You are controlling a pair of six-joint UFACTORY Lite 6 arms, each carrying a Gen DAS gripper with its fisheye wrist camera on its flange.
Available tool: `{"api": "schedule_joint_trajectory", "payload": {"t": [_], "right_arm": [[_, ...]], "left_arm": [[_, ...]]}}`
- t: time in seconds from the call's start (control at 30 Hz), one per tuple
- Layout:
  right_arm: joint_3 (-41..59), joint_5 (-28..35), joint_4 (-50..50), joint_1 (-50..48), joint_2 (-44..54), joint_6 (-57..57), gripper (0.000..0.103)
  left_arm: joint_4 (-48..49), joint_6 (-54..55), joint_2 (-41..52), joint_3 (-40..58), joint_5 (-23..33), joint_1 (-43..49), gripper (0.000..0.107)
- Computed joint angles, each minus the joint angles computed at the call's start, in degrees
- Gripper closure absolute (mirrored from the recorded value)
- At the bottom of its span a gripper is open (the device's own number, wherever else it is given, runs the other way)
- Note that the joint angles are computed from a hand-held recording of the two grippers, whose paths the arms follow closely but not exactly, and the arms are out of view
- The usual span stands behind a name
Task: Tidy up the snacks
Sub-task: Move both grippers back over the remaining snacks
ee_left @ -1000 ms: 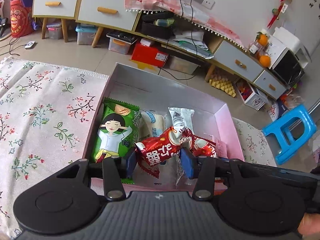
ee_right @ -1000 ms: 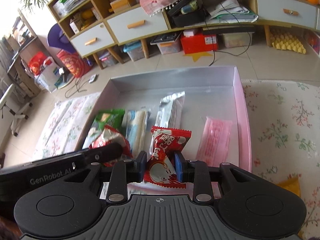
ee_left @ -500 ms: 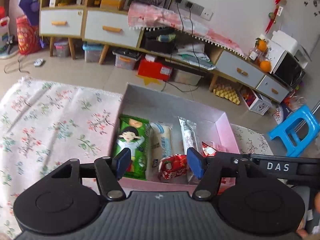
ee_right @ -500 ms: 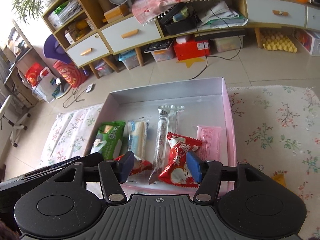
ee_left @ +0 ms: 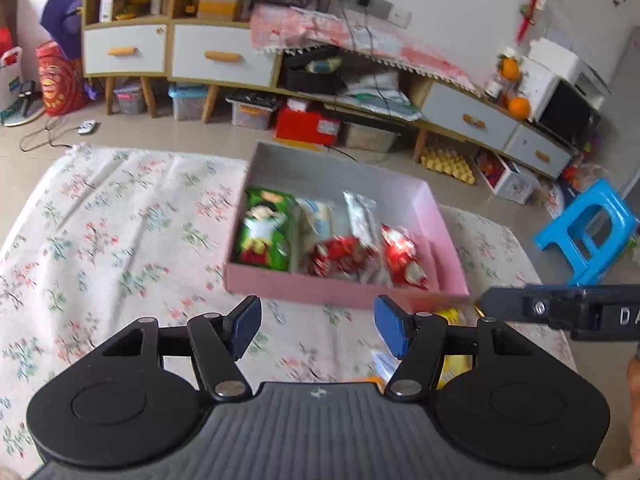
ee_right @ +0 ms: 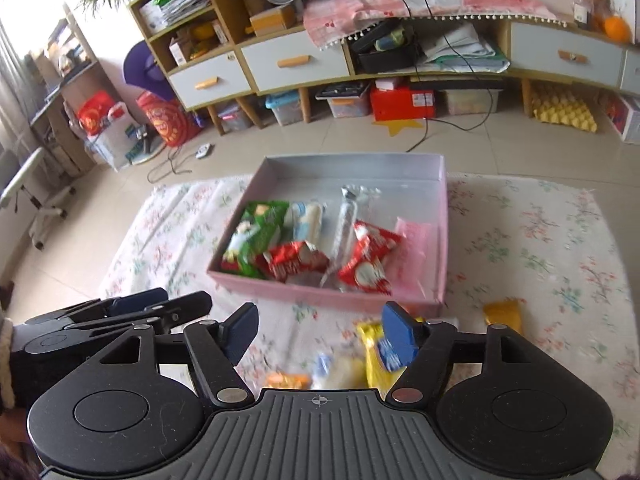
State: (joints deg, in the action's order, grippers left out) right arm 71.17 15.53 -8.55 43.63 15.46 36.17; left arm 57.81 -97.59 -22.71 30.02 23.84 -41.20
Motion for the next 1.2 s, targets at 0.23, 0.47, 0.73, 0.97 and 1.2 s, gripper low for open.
{"api": "schedule_joint_trajectory", "payload": {"t": [0.23, 0.47, 0.73, 0.97, 1.2], "right_arm": [[-12.79, -1.16, -6.03, -0.01, -12.19, 8.41, 0.033], [-19.93, -1.54, -9.11, -6.31, -20.28, 12.15, 0.027], [-21.1, -1.85, -8.56, -12.96, -15.01, 8.92, 0.027], [-21.87, -2.29, -3.61, -15.17, -14.1, 4.41, 0.027], [-20.59, -1.68, -4.62, -16.18, -12.1, 5.65, 0.027]], "left_arm": [[-1.34, 1.6, 2.03, -0.1, 2.46, -4.76, 0.047], [-1.34, 1.05, 2.39, -1.69, 0.62, -5.5, 0.044], [-2.41, 0.33, 3.02, -3.1, 0.03, -6.09, 0.043], [-1.65, -2.21, 2.96, -3.62, -0.91, -6.52, 0.042], [4.4, -10.84, 4.3, -3.04, -1.91, -8.24, 0.041]]}}
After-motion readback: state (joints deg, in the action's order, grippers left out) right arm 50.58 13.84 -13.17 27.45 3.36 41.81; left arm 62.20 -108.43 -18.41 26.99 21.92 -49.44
